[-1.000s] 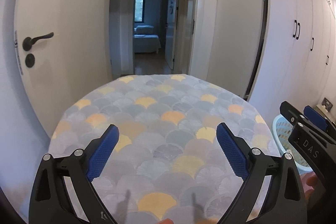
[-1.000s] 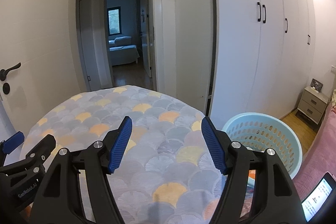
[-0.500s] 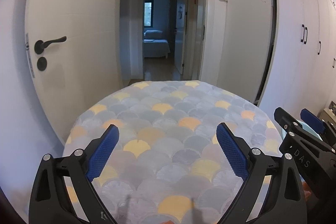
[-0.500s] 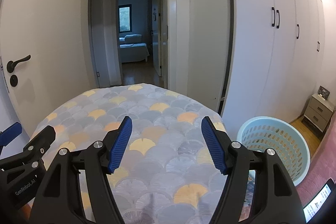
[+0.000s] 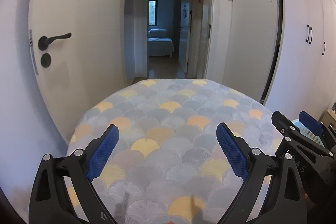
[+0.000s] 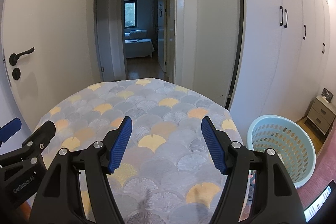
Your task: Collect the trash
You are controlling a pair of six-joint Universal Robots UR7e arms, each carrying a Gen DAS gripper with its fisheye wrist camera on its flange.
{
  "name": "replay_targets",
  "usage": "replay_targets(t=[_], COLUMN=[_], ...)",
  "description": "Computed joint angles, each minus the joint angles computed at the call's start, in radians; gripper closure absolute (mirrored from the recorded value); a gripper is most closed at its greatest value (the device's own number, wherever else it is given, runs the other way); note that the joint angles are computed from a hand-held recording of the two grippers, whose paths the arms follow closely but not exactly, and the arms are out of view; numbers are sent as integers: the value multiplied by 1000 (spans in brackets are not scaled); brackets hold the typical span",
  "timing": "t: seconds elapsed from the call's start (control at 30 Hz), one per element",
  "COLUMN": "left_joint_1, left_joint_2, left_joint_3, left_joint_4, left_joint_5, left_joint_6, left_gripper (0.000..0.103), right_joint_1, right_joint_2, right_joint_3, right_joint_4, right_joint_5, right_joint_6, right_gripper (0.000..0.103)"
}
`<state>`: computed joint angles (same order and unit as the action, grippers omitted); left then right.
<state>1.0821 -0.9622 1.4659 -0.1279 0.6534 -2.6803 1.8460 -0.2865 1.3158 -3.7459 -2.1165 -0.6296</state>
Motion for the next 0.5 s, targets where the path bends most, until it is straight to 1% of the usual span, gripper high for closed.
replay_targets(t=[0.5], left_joint_1=[16], left_joint_2=[3], left_joint_3=[-4], left_joint_4=[14], left_joint_5=[-3], left_joint_6=[-20], left_gripper=[12], right_joint_1=[2], right_joint_2=[19], right_joint_3=[-17], right_joint_4=[23], right_joint_5=[-9], right_joint_6=[2], right_gripper=[38])
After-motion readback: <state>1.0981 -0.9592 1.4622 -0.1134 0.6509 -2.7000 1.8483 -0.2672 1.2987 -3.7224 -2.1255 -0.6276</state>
